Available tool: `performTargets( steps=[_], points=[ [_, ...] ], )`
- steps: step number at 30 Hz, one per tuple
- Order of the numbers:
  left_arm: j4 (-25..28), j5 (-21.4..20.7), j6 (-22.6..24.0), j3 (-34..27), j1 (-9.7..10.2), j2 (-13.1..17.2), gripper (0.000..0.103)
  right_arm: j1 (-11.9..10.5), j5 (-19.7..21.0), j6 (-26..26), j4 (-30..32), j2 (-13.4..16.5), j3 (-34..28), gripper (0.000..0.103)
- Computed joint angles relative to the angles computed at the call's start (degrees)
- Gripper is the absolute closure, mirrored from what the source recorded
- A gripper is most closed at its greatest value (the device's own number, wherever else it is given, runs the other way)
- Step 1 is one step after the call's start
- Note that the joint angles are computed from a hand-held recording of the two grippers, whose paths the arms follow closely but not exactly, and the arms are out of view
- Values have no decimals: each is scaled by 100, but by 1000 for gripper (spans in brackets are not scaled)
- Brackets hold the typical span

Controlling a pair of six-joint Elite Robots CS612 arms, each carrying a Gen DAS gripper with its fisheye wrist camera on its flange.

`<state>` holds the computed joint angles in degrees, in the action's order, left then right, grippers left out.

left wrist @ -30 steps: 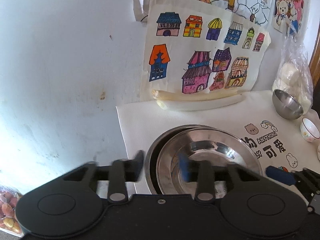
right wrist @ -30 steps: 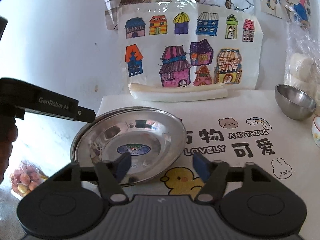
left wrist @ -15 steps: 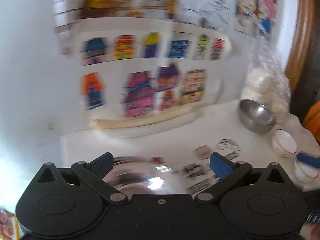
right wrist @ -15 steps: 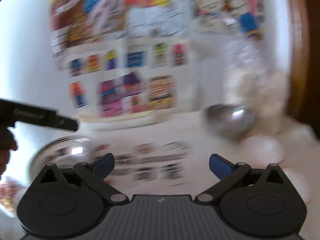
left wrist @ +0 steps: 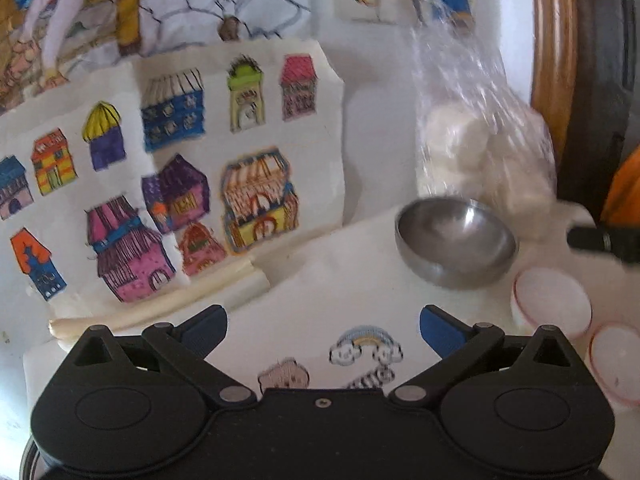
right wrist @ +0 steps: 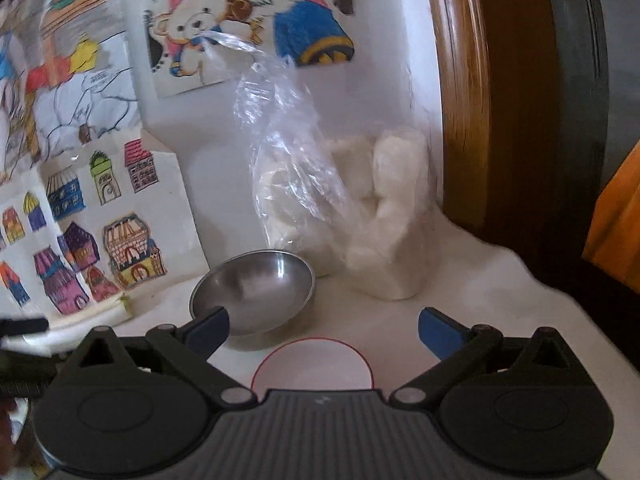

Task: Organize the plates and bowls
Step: 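Move both tools toward the white red-rimmed bowls and small steel bowl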

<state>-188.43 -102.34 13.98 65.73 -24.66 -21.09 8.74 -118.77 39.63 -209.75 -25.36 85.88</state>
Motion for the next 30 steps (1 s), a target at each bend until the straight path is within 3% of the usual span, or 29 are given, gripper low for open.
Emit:
performTargets(
  steps=[3,7,15,20,25,30],
  points=[
    [156,-231,-136,79,128,-22,1,-35,149,-65,-161,69,-16,0],
    [284,-491,-767,339,372,-215,1,-11,288,-144,-436,86,32,0],
    [-1243,263,-856,1374,687,-862,1,163,303,-296,-922,-73,291,0],
    [-2208,829,-819,1948,883,-1240,1,392,-6,-797,-1510,-305,598,0],
    [-2833,850,-1003,2473,1123,-1589,1,623,-479,-1332,-2185,-581,893,0],
    [-3308,869,-980,2891,1219,-1894,1,824,-767,-1815,-2585,-760,1075,0]
  ],
)
